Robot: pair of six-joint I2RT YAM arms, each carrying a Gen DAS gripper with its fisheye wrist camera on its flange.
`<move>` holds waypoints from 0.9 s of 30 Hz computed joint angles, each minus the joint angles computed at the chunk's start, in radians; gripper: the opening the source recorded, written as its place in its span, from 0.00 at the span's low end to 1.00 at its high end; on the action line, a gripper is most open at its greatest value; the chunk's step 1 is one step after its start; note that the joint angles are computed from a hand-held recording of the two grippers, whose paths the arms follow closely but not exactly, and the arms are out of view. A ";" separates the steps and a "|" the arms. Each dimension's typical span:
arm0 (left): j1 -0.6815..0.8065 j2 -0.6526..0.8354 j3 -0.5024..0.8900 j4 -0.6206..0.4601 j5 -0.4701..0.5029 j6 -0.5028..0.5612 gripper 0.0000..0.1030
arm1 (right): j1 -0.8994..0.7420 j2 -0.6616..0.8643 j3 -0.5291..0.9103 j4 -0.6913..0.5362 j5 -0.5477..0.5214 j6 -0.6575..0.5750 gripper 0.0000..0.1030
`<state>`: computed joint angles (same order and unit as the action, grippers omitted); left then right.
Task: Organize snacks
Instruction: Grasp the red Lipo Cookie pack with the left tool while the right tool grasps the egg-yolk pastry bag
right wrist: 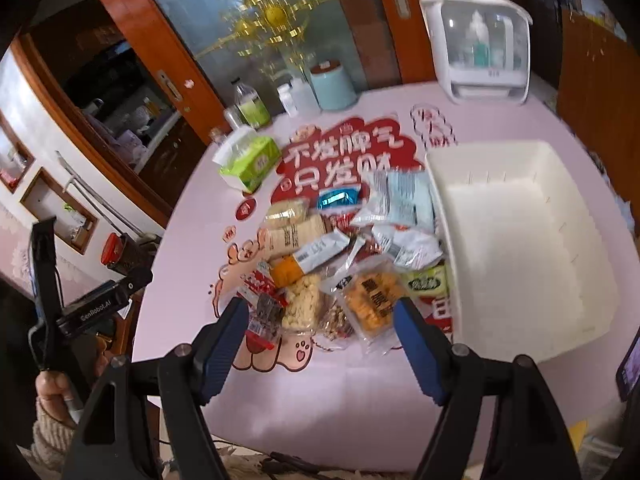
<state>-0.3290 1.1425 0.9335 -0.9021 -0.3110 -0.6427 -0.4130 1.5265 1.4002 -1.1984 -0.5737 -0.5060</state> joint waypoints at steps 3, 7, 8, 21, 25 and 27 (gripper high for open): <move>0.095 0.026 -0.090 0.100 0.054 0.118 0.99 | 0.062 -0.009 -0.083 0.107 0.053 0.076 0.73; 0.183 0.145 -0.191 0.277 0.140 0.274 0.99 | 0.132 0.015 -0.194 0.259 0.140 0.138 0.73; 0.199 0.186 -0.203 0.320 0.172 0.305 0.99 | 0.151 0.040 -0.220 0.305 0.169 0.156 0.73; 0.251 0.668 -0.049 0.520 0.373 0.393 0.92 | 0.304 0.216 -0.291 0.571 0.436 0.142 0.73; 0.251 0.724 -0.009 0.533 0.395 0.406 0.88 | 0.323 0.288 -0.251 0.563 0.456 0.133 0.73; 0.241 0.741 0.010 0.532 0.393 0.410 0.88 | 0.328 0.312 -0.230 0.554 0.451 0.139 0.73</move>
<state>-0.0881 1.8835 0.9434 -0.3702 0.0822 -0.2322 -0.0848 1.8386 1.1700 -0.6445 -0.1232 -0.3666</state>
